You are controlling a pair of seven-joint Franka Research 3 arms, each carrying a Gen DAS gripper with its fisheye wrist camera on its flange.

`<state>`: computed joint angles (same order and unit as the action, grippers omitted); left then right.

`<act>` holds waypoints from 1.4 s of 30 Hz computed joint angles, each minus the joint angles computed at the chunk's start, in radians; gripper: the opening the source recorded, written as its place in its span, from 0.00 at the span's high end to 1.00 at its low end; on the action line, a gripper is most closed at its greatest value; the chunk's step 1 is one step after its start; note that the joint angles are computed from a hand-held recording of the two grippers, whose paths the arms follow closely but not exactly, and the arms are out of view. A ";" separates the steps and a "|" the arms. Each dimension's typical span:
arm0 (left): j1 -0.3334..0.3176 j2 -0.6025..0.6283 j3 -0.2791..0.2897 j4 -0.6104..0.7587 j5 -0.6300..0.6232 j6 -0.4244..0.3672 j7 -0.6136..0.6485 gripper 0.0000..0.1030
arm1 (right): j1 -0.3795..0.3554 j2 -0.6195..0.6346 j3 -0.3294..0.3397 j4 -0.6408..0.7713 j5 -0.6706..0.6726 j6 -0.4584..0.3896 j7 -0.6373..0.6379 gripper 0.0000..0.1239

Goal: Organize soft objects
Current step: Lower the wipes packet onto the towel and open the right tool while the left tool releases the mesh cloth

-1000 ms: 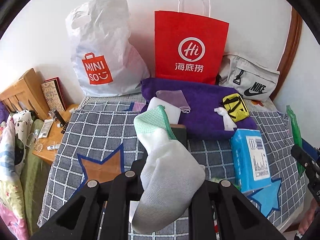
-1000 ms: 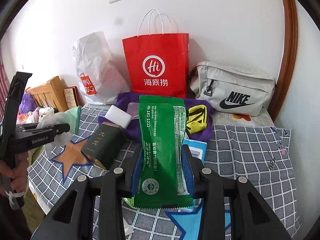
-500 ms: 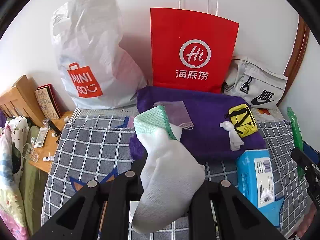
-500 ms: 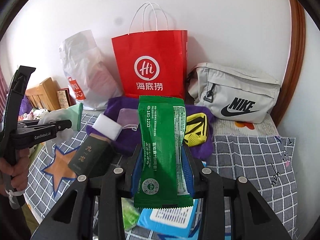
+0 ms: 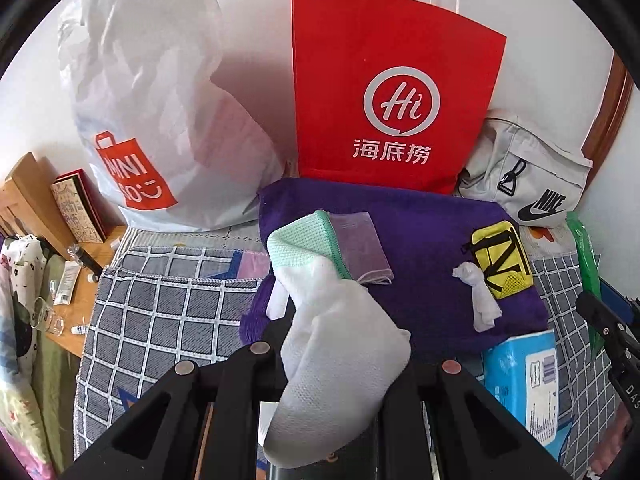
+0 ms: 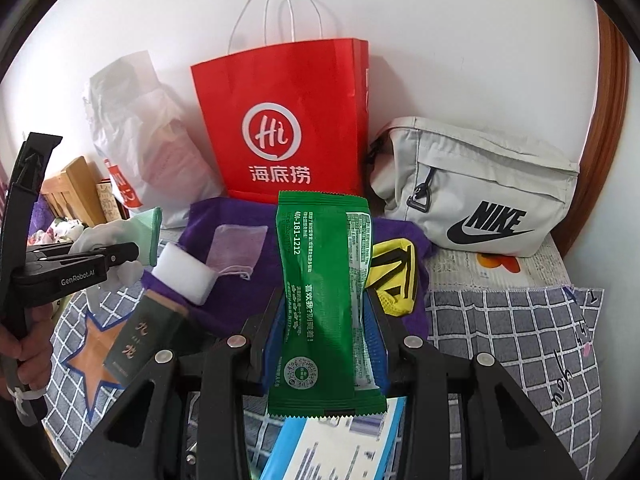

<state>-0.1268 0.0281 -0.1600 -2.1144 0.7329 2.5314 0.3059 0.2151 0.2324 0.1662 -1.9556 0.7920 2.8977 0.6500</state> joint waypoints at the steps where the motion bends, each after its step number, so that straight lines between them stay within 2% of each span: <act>1: 0.004 0.006 0.003 0.003 -0.002 0.008 0.006 0.86 | 0.004 0.015 -0.006 0.015 -0.013 -0.004 0.013 0.70; 8: 0.024 0.057 0.024 0.036 -0.052 0.046 0.068 0.86 | 0.007 0.109 -0.011 0.108 -0.093 -0.021 0.090 0.70; 13: 0.022 0.129 0.030 0.103 -0.102 0.053 0.133 0.86 | 0.007 0.197 -0.011 0.207 -0.163 -0.068 0.155 0.70; 19: 0.010 0.228 0.040 0.202 -0.160 0.055 0.212 0.86 | 0.019 0.276 -0.010 0.302 -0.248 -0.116 0.207 0.70; 26: -0.002 0.319 0.056 0.293 -0.220 0.040 0.282 0.86 | 0.046 0.362 -0.050 0.402 -0.357 -0.181 0.321 0.70; 32: -0.005 0.354 0.064 0.320 -0.257 0.042 0.314 0.84 | 0.041 0.398 -0.043 0.445 -0.401 -0.209 0.337 0.68; 36: 0.001 0.355 0.066 0.314 -0.277 0.058 0.333 0.83 | 0.028 0.408 -0.022 0.456 -0.392 -0.209 0.316 0.60; 40: 0.005 0.355 0.067 0.313 -0.292 0.064 0.344 0.83 | 0.018 0.381 -0.009 0.419 -0.377 -0.173 0.281 0.51; 42: 0.004 0.348 0.068 0.310 -0.297 0.064 0.343 0.80 | 0.015 0.369 -0.006 0.407 -0.367 -0.166 0.275 0.50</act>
<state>-0.1224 0.3757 -0.0917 -1.8048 0.4360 2.5955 0.6491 0.2299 0.6018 0.1606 -1.5484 0.4252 2.7315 0.9251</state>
